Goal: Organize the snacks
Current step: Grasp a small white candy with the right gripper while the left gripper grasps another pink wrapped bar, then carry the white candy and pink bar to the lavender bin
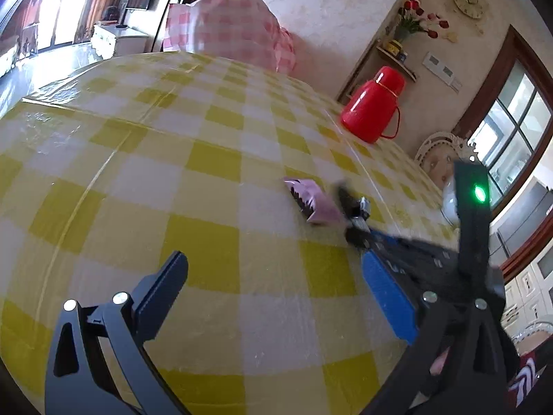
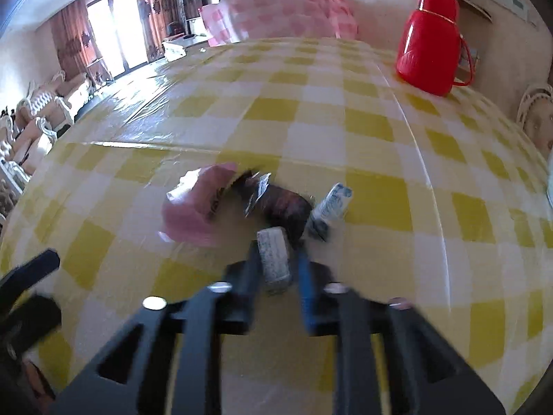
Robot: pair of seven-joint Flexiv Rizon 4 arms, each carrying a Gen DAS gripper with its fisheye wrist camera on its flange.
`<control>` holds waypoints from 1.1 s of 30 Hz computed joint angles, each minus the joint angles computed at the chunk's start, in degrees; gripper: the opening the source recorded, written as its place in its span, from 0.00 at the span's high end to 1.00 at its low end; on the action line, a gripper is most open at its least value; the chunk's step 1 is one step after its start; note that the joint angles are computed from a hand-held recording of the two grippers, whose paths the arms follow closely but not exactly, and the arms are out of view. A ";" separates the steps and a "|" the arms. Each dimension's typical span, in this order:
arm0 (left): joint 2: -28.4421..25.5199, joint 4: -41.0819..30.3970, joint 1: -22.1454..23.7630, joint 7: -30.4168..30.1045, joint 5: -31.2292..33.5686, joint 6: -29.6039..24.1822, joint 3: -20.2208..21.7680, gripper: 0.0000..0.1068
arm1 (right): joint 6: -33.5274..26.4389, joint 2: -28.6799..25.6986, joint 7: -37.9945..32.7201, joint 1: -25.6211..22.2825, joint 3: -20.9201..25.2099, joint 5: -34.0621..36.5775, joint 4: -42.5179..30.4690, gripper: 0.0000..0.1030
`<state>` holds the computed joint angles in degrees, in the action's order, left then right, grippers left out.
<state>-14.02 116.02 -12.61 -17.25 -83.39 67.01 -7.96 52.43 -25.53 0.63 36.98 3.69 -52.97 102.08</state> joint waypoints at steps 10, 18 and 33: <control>-0.92 -0.44 0.38 -5.84 9.36 -0.37 0.33 0.05 | -4.68 10.96 25.17 4.45 6.73 -8.39 14.01 0.85; -8.14 -8.46 -3.16 -29.73 39.38 5.01 2.68 0.05 | -2.24 13.07 33.74 2.17 8.86 -13.06 17.31 0.85; -4.78 -3.40 4.36 -32.34 56.74 10.56 -5.70 0.80 | 5.44 13.72 40.78 -1.14 8.20 -18.32 19.61 0.85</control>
